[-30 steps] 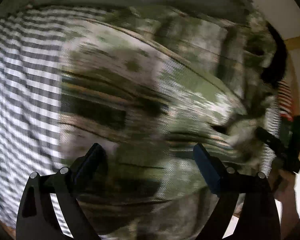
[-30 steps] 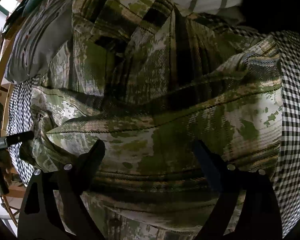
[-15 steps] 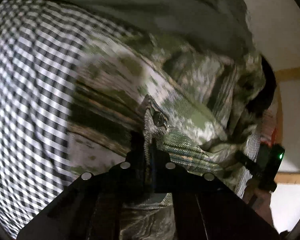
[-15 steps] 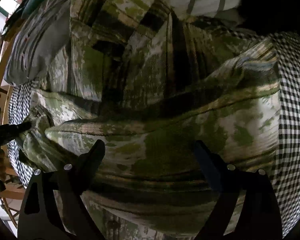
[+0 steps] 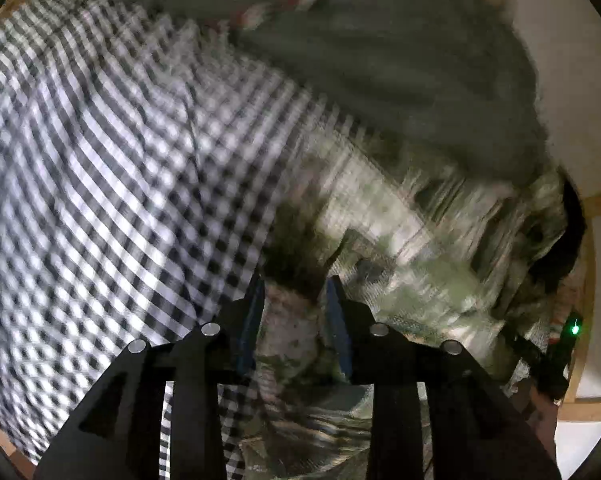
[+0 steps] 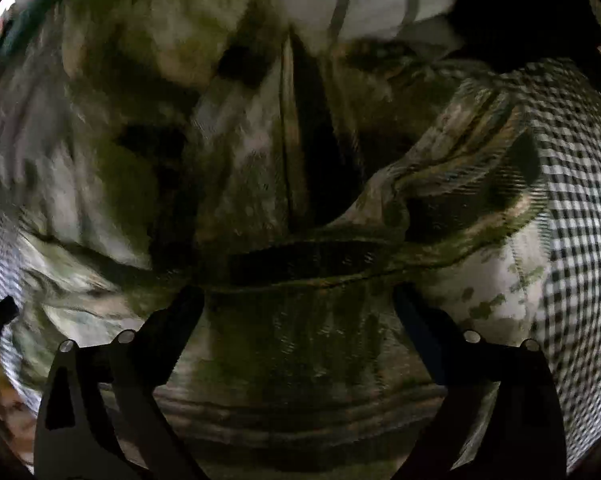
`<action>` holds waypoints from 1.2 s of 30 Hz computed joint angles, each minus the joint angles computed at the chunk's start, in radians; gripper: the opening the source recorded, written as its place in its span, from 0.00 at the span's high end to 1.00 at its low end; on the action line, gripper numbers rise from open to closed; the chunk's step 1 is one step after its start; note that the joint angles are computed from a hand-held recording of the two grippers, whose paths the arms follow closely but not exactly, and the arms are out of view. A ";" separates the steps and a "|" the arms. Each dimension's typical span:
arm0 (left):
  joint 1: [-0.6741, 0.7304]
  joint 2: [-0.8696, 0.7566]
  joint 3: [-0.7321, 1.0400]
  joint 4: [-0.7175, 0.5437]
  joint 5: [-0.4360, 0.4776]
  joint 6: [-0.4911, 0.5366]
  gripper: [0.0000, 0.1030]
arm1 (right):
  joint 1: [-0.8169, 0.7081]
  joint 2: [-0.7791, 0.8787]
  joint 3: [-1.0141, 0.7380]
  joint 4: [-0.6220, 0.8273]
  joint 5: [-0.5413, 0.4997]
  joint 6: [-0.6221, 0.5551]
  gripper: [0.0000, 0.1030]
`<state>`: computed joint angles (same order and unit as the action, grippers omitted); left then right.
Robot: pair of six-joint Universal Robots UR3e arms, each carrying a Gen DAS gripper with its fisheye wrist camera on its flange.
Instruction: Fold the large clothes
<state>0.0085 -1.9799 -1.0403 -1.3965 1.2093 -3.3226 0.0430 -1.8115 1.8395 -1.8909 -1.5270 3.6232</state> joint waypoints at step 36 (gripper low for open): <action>-0.384 0.751 -0.799 -0.090 0.216 0.182 0.07 | 0.434 -0.675 0.167 0.562 -0.119 0.211 0.03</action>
